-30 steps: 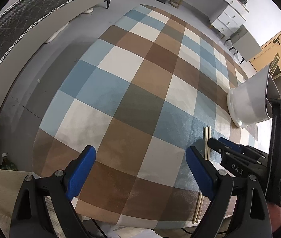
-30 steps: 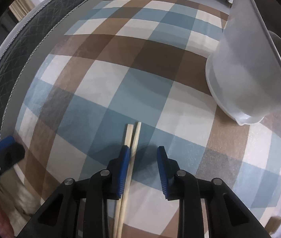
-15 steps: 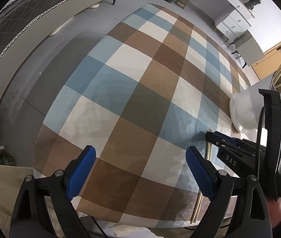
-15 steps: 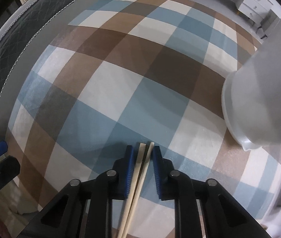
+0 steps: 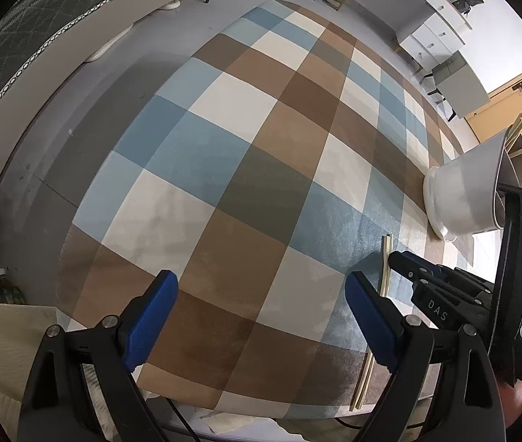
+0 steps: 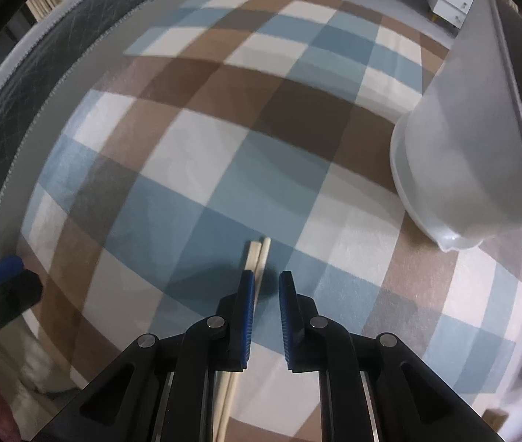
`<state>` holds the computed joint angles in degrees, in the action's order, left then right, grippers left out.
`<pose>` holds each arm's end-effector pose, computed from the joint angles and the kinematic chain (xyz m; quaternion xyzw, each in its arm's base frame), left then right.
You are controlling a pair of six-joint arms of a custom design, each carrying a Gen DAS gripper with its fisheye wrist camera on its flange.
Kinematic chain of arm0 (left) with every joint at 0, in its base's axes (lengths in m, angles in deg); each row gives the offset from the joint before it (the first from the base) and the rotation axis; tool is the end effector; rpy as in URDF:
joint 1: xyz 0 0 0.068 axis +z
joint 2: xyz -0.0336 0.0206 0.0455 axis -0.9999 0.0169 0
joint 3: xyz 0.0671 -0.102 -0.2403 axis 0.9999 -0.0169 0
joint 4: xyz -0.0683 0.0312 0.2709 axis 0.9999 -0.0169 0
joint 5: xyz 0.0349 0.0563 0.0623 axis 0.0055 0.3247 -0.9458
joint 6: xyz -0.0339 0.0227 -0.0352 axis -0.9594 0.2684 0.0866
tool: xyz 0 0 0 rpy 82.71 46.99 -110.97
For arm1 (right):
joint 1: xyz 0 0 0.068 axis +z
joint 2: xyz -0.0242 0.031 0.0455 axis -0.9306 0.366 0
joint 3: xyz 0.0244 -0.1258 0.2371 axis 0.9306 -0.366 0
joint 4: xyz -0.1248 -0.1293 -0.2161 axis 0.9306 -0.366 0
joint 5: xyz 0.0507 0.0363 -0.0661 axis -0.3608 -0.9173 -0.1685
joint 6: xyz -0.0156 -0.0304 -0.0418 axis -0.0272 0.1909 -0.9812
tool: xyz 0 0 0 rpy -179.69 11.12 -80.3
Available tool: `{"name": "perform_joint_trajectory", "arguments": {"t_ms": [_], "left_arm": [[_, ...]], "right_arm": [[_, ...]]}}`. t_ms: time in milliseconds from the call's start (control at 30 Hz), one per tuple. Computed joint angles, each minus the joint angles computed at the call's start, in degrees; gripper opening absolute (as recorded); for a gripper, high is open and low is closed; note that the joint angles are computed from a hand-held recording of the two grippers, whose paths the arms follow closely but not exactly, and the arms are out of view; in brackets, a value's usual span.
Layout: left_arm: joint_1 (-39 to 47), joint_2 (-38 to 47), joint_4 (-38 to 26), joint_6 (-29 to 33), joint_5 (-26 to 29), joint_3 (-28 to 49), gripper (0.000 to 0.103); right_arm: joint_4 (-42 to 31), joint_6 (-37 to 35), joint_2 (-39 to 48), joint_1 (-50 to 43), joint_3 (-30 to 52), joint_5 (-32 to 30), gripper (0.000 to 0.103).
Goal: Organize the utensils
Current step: 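Close the right gripper on a chopstick while the left gripper approaches another, then close the left gripper on the last chopstick on the rug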
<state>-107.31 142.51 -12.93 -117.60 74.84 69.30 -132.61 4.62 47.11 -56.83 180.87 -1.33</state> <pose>0.2509 -0.0831 0.3140 -0.3205 0.9264 -0.1222 0.1555 0.4021 0.0876 0.2762 -0.3268 0.9385 0.0467 0.1011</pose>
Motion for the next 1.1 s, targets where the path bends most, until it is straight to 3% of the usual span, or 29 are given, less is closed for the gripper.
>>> {"name": "perform_joint_trajectory", "arguments": {"t_ms": [167, 500, 633, 900, 1100], "left_arm": [[0.08, -0.10, -0.13, -0.13, 0.27, -0.06, 0.089], [1.24, -0.46, -0.62, -0.76, 0.90, -0.81, 0.089], [1.39, -0.19, -0.93, -0.60, 0.25, -0.73, 0.089], [-0.56, 1.37, -0.20, 0.98, -1.16, -0.42, 0.089], [-3.45, 3.76, 2.29, 3.61, -0.16, 0.69, 0.089]], "right_arm": [[-1.16, 1.68, 1.25, 2.11, 1.61, 3.86, 0.011], [0.27, 4.59, 2.88, 3.65, 3.45, 2.27, 0.012], [3.07, 3.35, 1.10, 3.73, 0.34, 0.22, 0.004], [10.31, 3.72, -9.43, -4.97, -11.79, -12.32, 0.004], [10.48, 6.16, -11.93, -13.88, -10.77, -23.94, 0.004]]}}
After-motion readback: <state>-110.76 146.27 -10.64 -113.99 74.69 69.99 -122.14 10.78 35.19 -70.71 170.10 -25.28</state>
